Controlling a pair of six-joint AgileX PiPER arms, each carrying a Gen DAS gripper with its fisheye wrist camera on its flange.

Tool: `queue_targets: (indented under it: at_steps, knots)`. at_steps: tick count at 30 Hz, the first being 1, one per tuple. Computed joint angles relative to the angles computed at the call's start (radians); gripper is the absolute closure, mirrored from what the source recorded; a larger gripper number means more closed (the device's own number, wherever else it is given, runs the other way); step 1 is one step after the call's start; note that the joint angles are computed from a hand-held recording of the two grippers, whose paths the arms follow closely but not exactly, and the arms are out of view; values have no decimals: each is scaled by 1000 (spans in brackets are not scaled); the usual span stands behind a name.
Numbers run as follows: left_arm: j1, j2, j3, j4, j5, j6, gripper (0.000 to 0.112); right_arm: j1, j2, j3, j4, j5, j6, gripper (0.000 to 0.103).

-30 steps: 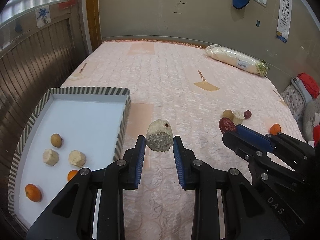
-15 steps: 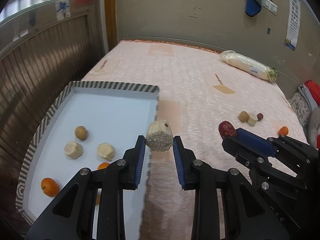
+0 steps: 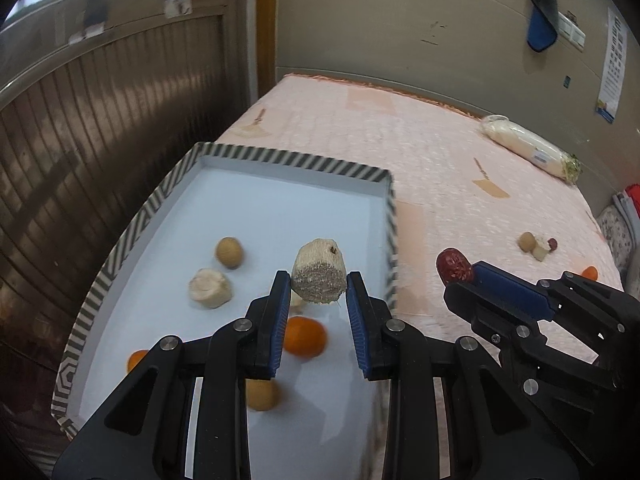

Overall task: Organize fruits
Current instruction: 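Carry the white chunk and jujube in both tools over the tray, then open left tool to drop the chunk while right tool drops the jujube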

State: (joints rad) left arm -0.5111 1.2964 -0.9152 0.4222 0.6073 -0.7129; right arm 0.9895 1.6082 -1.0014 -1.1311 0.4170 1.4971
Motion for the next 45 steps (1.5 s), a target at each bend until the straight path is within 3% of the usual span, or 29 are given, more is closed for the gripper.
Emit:
queue_targets:
  at_steps: [15, 33, 38, 40, 42, 45]
  knots:
    - [190, -37, 75, -177, -45, 213, 85, 41, 141, -170, 173, 4, -223, 85]
    - [270, -4, 98, -293, -53, 331, 85, 57, 237, -249, 402, -18, -483, 85]
    - [291, 0, 98, -330, -57, 353, 85, 55, 258, -270, 528, -24, -630, 85]
    - [294, -2, 98, -331, -58, 348, 81, 60, 269, -274, 510, -23, -611, 85]
    - [299, -3, 97, -342, -60, 356, 67, 54, 271, -263, 523, -44, -614, 85]
    - [306, -16, 96, -366, -63, 374, 58, 47, 250, -233, 519, -71, -592, 85]
